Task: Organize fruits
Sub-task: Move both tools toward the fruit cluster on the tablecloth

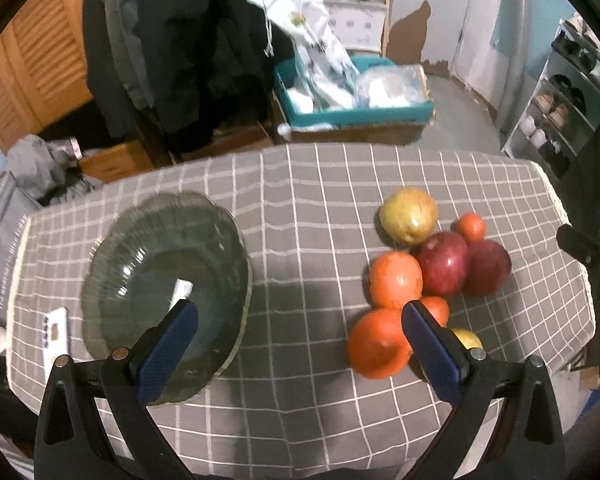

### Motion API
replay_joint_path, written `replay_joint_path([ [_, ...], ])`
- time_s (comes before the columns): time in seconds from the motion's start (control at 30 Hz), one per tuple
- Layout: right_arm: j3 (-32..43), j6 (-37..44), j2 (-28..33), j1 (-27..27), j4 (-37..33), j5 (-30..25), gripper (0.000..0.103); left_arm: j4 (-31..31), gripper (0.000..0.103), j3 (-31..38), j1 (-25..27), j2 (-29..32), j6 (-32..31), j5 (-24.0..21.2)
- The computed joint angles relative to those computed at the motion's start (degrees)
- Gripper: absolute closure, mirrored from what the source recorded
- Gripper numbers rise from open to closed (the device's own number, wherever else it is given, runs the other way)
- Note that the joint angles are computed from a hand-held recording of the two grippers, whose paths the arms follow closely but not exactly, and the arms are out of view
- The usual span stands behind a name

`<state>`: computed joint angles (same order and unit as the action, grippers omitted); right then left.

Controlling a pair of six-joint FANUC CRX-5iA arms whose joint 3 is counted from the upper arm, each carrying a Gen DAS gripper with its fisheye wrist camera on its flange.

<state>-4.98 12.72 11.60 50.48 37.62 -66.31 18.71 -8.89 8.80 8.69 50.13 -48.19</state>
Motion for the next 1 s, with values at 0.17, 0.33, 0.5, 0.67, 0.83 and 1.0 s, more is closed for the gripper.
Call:
replay_joint_path([
  [0.17,-0.47,0.27,0.27,-0.59,-3.44,0.34,0.008,-2.1,0.001,0.26,-1.15,1.35,1.2,-0.51],
  [0.33,-0.8,0.79,0.58,-1.38,-6.85,0.28,0.008,-4.15,0.001,0.81,-2.37,2.75,1.69,-1.66],
  [0.5,-0.74,1.22,1.16,-1.74,-8.51,-0.12,0.008,-6.01,0.001,1.6,-3.54,4.72,2.96,-2.99],
  [0.67,-0.77,2.08,1.57,-1.96,-9.46,-0.24,0.008,-6.88,0.001,2.52,-4.23,6.7,4.5,-4.35],
  [0.83,-0.72,2.46,1.85,-2.2,-9.99,-0.24,0.008,-5.13,0.001,2.85,-4.06,8.26,3.88,-5.48],
  [1.0,-0.21,3.24,2.43,-2.38,-10.26,-0.31,0.008,-3.19,0.001,2.88,-3.91,9.36,2.42,-6.7],
])
